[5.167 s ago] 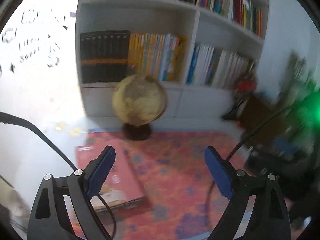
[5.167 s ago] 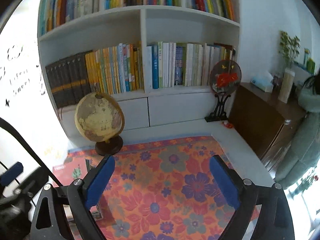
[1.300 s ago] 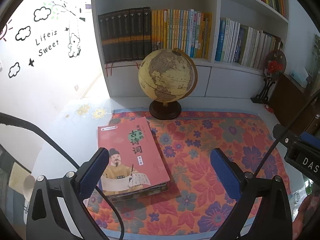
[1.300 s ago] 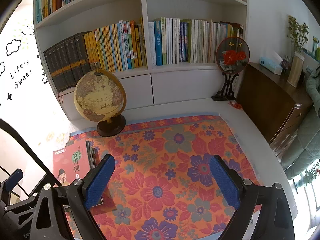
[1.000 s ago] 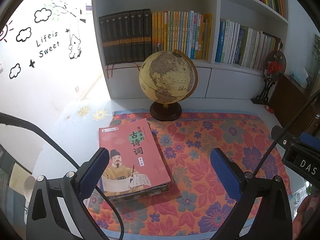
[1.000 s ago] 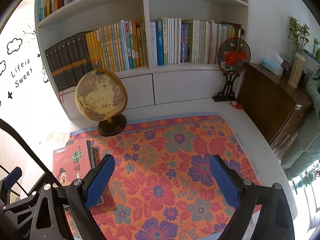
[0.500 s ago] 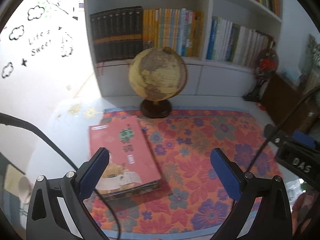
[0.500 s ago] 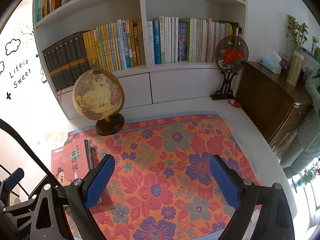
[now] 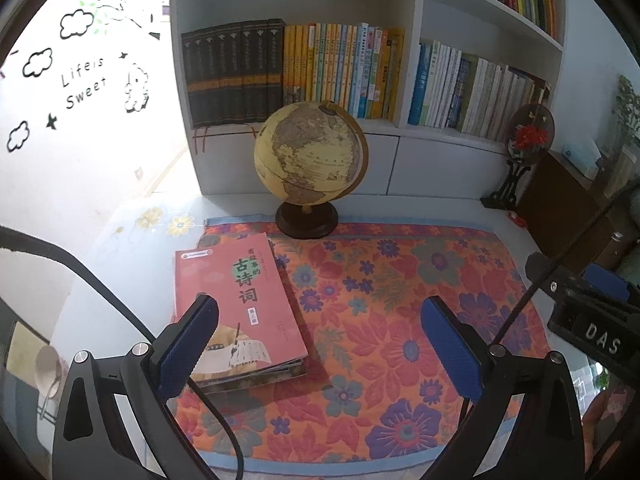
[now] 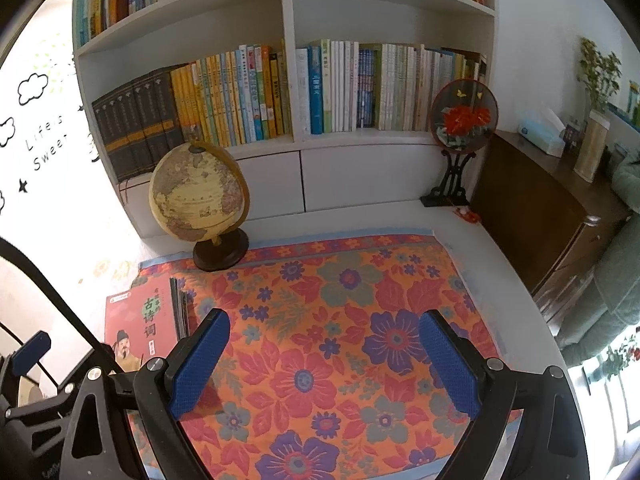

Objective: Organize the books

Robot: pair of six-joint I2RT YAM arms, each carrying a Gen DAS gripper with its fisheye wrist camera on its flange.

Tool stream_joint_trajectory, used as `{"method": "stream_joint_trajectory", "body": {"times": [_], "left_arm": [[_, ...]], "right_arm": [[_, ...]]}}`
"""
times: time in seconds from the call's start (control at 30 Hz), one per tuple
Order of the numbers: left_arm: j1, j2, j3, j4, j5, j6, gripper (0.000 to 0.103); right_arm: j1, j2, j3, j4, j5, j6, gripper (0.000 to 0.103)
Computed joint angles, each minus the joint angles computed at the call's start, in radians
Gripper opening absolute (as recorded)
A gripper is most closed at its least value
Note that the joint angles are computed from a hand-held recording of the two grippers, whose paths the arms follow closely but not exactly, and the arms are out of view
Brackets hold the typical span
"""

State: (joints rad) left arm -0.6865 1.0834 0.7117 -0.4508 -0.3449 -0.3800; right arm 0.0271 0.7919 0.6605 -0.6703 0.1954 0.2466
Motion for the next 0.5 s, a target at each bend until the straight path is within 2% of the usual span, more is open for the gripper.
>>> {"method": "stream_joint_trajectory", "body": {"times": [0.23, 0.4, 0.5], "left_arm": [[-0.154, 0.078, 0.090, -0.056, -0.127, -0.123, 0.101], [-0.243, 0.167, 0.155, -0.102, -0.185, -0.232, 0.101], [-0.292, 0.196, 0.178, -0.140, -0.284, -0.309, 0.101]], "right_arm": [[-0.205, -0.048, 0.019, -0.031, -0.157, -0.175, 0.094], [-0.400, -0.016, 0.034, -0.049, -0.305, -0.300, 0.094], [-0.467, 0.002, 0.037, -0.053, -0.346, -0.357, 0.094]]}}
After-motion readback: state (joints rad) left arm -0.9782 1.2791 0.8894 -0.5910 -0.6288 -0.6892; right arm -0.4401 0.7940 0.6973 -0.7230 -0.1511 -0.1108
